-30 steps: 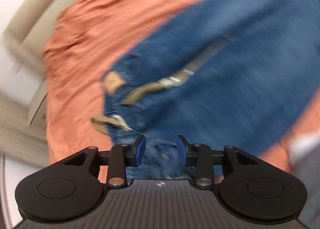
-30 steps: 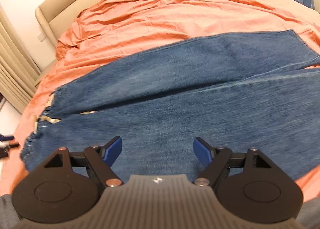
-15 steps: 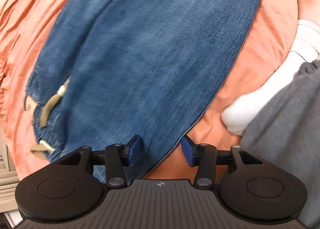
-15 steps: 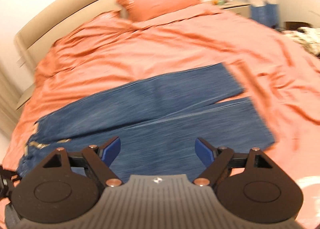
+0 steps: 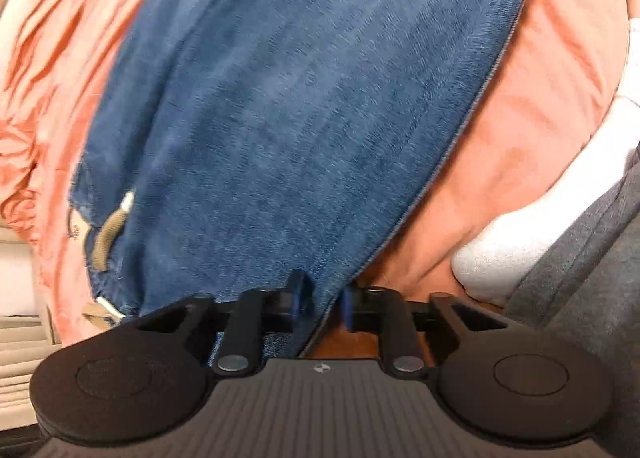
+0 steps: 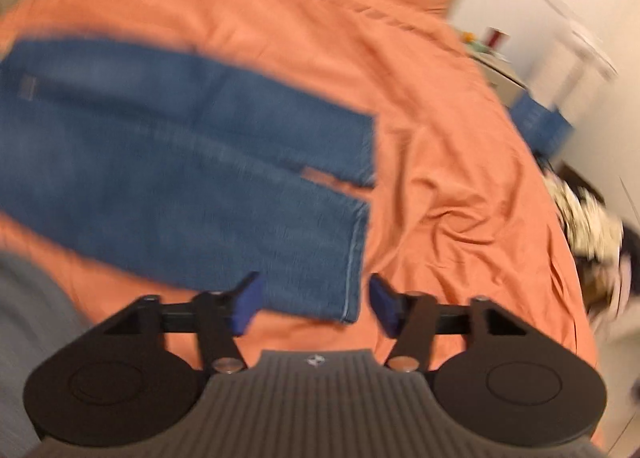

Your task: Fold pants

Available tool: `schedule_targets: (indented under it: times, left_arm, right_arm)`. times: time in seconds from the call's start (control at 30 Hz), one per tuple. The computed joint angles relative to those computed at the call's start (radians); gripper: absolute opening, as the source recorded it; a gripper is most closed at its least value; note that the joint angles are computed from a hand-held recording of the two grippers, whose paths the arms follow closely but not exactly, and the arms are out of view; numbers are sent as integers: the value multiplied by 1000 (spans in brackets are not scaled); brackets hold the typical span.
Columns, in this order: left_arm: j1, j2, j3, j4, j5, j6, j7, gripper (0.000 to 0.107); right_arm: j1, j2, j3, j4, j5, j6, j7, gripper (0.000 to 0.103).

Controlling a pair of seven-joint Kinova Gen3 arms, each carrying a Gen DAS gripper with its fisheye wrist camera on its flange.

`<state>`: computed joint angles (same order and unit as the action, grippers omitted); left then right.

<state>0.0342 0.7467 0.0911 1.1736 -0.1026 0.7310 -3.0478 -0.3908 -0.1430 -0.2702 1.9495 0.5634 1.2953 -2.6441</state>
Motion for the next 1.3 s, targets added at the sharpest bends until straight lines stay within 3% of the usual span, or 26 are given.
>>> schedule_targets:
  times: [0.07,0.13,0.37,0.43,0.6,0.73,0.93,1.03,1.13,1.3]
  left_arm:
    - [-26,-31,23,63,19,-77,-23,9]
    - [-40,-48,39,88,44,-134,-21,7]
    - [-47,-103,43,207,89,-331,59,6]
    - [-29,-117,30,219,83,-345,106,6]
    - [-45,-155,53,256,88,-382,173,7]
    - [-77,-195,91,316,108,-449,211,6]
    - [-75,-207,103,276,134,-432,301,6]
    - [-56,-205,86,252,138,-430,352,6]
    - [-25,-202,63,233,127,-451,405,6]
    - [31,-159,27,102,99,-398,497,6]
  right_arm:
    - [-15,36,3,62,9,-65,76,35]
    - [-40,87,-3,103,45,-94,131,25]
    - [-136,198,17,209,173,-170,285,24]
    - [-161,219,21,236,215,-173,282,23]
    - [-213,231,26,279,287,-155,215,5]
    - [-254,214,10,279,310,-81,151,0]
    - [-233,179,22,203,310,-25,186,0]
    - [-211,196,31,171,320,-13,242,0]
    - [-199,209,43,146,350,11,222,0]
    - [-145,221,86,77,395,6,230,0]
